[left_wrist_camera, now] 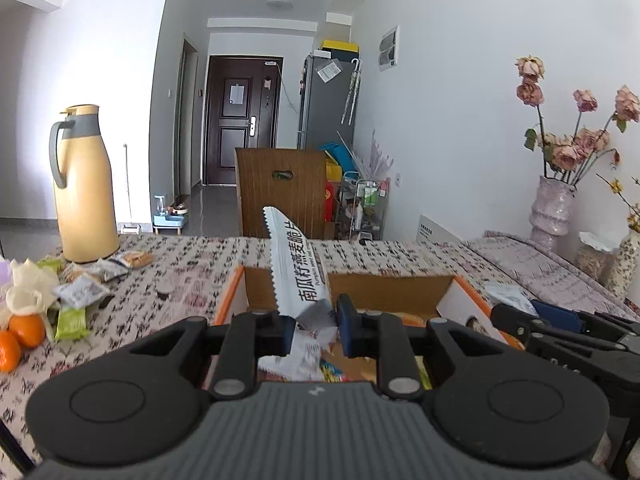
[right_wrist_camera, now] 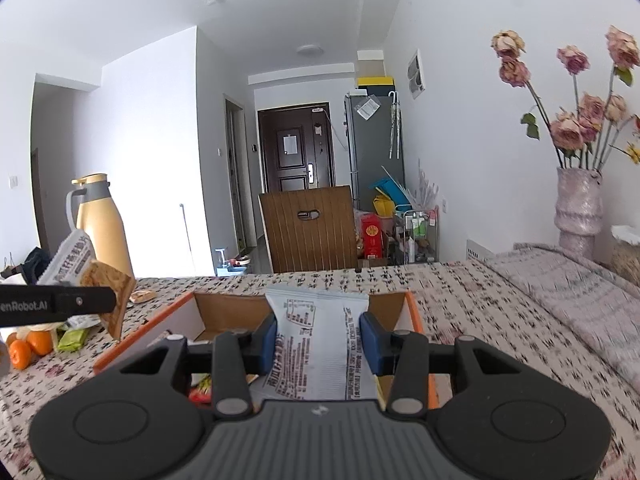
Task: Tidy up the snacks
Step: 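Carry both white packets into the cardboard box and open both grippers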
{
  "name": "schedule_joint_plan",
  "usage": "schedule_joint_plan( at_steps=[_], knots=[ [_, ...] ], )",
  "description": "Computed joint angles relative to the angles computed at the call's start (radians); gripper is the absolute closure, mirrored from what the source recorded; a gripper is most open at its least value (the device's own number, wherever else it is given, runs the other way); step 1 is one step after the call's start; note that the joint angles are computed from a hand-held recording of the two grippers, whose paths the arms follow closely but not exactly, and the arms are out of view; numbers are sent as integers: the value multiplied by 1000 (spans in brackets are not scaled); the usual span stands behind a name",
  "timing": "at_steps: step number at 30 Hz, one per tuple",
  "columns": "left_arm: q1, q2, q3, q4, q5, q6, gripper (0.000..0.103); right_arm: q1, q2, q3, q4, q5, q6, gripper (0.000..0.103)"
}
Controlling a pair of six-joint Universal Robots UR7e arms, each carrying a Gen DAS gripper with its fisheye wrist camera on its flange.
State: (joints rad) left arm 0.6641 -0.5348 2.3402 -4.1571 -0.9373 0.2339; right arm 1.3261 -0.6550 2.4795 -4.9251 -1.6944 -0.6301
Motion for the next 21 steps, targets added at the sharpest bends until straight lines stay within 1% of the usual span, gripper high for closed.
schedule_joint_plan(
  at_steps=[4,7,10,13,17,21],
  knots=[
    [25,5,-70,40,-5,22,81,28,-51,-71,126,-43,-13,61],
    [44,19,-128,73,-2,27,81,38,-66,-120,189,-60,-17,61],
    [65,34,-178,116,0,8,81,35,-67,-160,238,-69,-3,61],
    [83,60,-218,123,11,16,81,21,-56,-183,265,-62,10,61],
    [111,85,-241,112,5,33,81,4,-41,-190,277,-46,4,61],
    [131,90,-250,129,-10,42,81,-2,-35,-202,314,-66,10,61]
  ],
)
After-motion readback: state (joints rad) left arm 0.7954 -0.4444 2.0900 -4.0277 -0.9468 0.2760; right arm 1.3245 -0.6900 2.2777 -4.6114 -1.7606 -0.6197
